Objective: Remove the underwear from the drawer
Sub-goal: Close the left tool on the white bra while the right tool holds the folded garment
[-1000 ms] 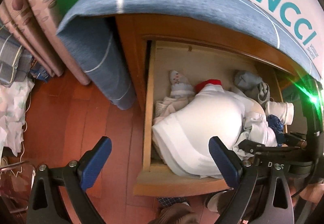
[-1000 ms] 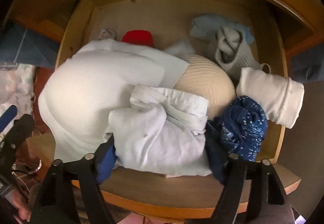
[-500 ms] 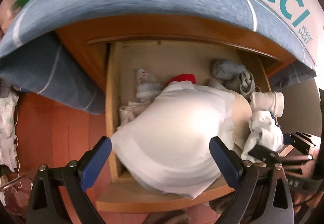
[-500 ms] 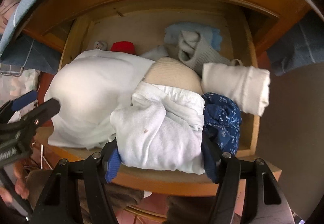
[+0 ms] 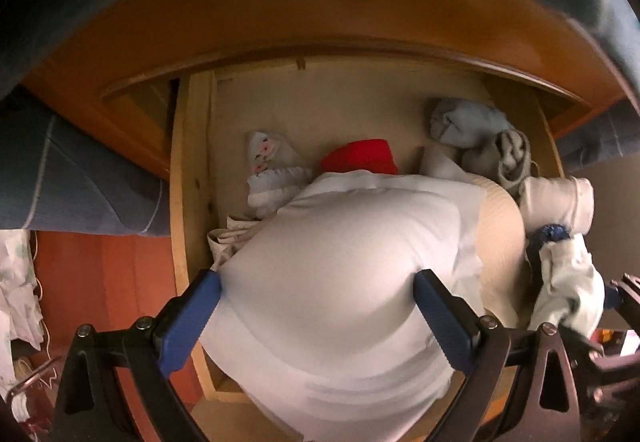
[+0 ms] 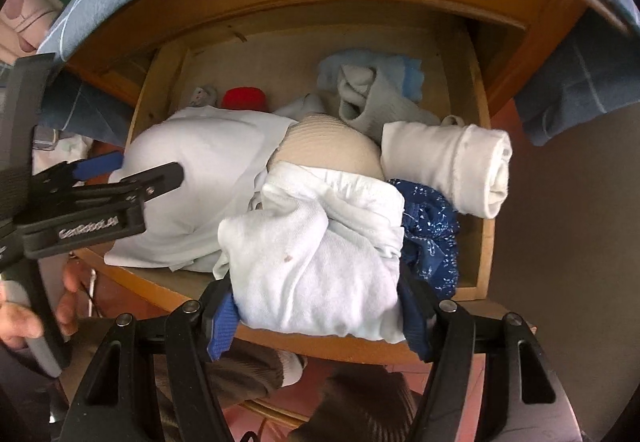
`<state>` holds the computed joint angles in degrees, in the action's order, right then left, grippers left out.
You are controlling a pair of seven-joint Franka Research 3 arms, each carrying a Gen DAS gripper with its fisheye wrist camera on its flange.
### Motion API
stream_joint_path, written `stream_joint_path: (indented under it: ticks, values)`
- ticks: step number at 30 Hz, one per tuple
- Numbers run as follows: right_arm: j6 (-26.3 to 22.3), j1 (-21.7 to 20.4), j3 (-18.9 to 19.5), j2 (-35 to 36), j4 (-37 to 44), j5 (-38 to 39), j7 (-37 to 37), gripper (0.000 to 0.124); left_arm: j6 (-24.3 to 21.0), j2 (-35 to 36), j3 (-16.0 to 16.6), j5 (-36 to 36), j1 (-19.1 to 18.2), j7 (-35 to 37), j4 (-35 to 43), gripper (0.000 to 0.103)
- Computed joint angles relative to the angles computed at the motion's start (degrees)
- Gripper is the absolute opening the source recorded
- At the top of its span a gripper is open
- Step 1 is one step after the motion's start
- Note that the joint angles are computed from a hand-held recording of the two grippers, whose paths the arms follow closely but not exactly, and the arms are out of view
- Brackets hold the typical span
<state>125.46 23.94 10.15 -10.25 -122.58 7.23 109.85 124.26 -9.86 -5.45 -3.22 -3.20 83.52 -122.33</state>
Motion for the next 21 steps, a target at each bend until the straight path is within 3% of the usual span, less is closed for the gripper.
stream_joint_path:
  ticks: [13,16,19,21]
  values:
    - [-0.29,-0.25,-0.45,0.02,-0.25,2.00,-2.03,0.064,-2.12,2.74,-0.21,-2.44,0.21,-3.03,0.60,0.098]
    - [-0.02,-0.28,-0.46,0.29,-0.13,1.96,-2.11,0.064,-3.20,2.91,-0.60,-1.90,0.12,-3.28,0.83,0.087]
    - [0.06,-0.29,-0.45,0.20,-0.23,1.92,-2.03,0.064,-3.54,2.77,-1.02,-2.09,-0.44,-3.09,1.05,0.064]
    - [0.03,-0.31,-0.42,0.04,-0.37,1.74,-1.98,0.064,-4.29,2.53,-0.68,-4.44,-0.63,-2.28,1.16,0.031]
